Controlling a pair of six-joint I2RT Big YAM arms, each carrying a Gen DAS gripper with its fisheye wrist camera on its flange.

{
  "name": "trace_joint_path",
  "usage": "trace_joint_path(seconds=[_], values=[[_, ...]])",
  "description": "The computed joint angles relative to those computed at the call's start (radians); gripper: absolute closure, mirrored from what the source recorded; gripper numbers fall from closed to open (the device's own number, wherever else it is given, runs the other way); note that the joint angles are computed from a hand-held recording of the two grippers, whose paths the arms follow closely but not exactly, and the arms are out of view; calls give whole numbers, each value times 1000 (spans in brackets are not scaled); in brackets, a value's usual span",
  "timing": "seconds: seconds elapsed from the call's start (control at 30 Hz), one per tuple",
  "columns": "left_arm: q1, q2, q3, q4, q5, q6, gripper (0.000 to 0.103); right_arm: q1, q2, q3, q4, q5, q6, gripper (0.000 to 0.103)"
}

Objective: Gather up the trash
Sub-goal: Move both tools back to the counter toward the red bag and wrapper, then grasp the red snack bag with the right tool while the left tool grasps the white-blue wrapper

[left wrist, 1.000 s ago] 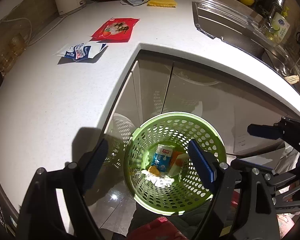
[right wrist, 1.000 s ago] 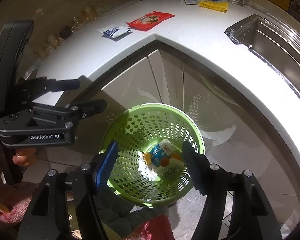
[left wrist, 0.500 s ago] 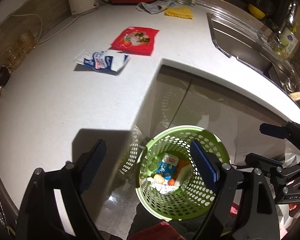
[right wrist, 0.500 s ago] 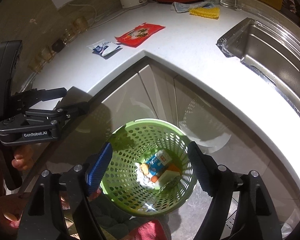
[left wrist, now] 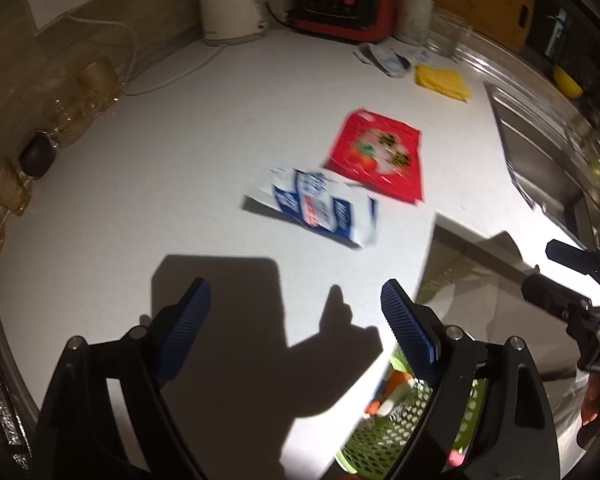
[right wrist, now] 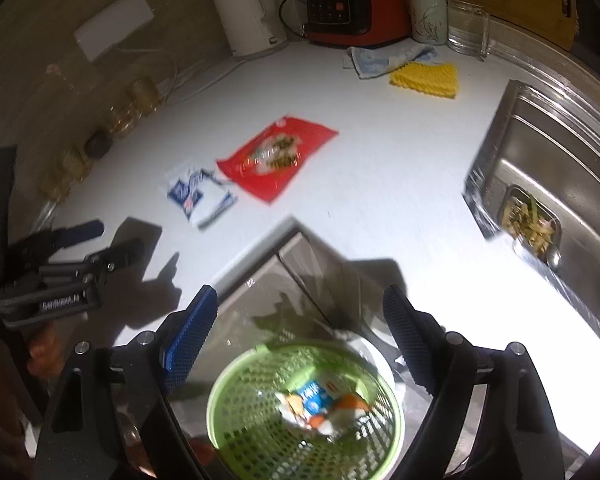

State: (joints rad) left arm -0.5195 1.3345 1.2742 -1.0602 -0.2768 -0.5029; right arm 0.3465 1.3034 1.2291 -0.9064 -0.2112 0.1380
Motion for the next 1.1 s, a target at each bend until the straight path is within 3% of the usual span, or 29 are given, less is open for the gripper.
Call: trace_joint_path(seconds=[0.37, 0.6, 0.8, 0.97, 1.1], values=[[116, 36, 41, 48, 25, 67, 19, 74, 316, 291, 38, 78, 196, 19], [155, 36, 35, 65, 68, 69, 19, 108, 427, 402, 20, 166, 330, 19], [180, 48, 37, 63, 114, 70, 19, 133, 482, 457, -19, 256, 374, 19], [193, 55, 35, 67, 135, 78, 19, 145, 502, 480, -51, 305, 353, 19], [201, 55, 33, 71, 152, 69, 19, 153, 508, 487, -64, 332, 331, 33]])
